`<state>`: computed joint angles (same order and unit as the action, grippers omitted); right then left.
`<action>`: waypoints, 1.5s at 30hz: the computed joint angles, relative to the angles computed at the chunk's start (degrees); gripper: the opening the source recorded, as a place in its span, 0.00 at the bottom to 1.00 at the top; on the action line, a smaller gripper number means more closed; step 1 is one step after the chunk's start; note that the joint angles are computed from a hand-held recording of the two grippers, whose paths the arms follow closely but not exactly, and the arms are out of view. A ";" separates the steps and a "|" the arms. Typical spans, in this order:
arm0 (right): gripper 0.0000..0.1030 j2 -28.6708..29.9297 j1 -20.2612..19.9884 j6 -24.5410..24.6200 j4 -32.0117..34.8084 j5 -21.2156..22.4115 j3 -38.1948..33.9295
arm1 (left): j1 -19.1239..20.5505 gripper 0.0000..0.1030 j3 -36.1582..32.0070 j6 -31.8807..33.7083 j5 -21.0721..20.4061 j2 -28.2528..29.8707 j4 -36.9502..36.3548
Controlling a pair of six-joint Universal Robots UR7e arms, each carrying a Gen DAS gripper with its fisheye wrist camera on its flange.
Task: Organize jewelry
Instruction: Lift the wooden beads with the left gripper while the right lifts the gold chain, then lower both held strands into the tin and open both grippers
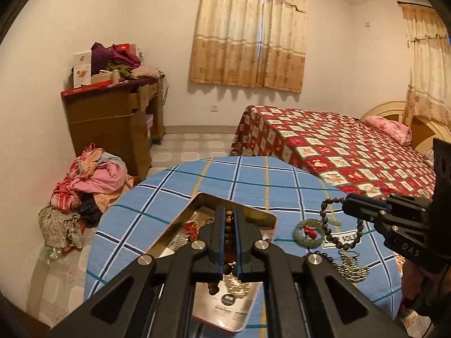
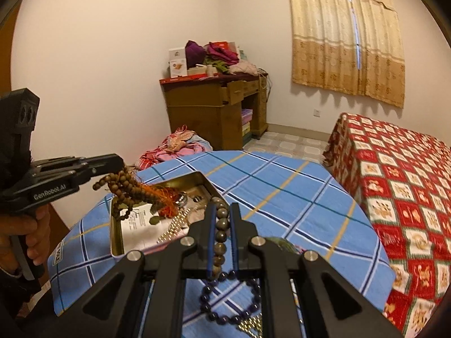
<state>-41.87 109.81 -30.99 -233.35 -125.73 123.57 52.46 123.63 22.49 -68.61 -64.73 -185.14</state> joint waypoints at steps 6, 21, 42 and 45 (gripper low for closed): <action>0.11 0.92 -0.25 -0.23 3.35 1.24 -2.84 | 1.07 0.04 -1.17 0.98 1.49 1.16 -0.50; 0.11 2.92 -1.20 0.18 10.82 2.01 -8.67 | 3.37 0.04 -4.35 1.34 3.83 4.22 2.05; 0.11 6.32 -2.90 2.51 17.98 1.71 -14.12 | 4.56 0.04 -6.53 3.19 5.67 7.90 2.44; 0.11 6.65 -3.22 2.82 18.50 1.58 -14.32 | 4.64 0.04 -6.72 3.14 5.89 8.33 2.69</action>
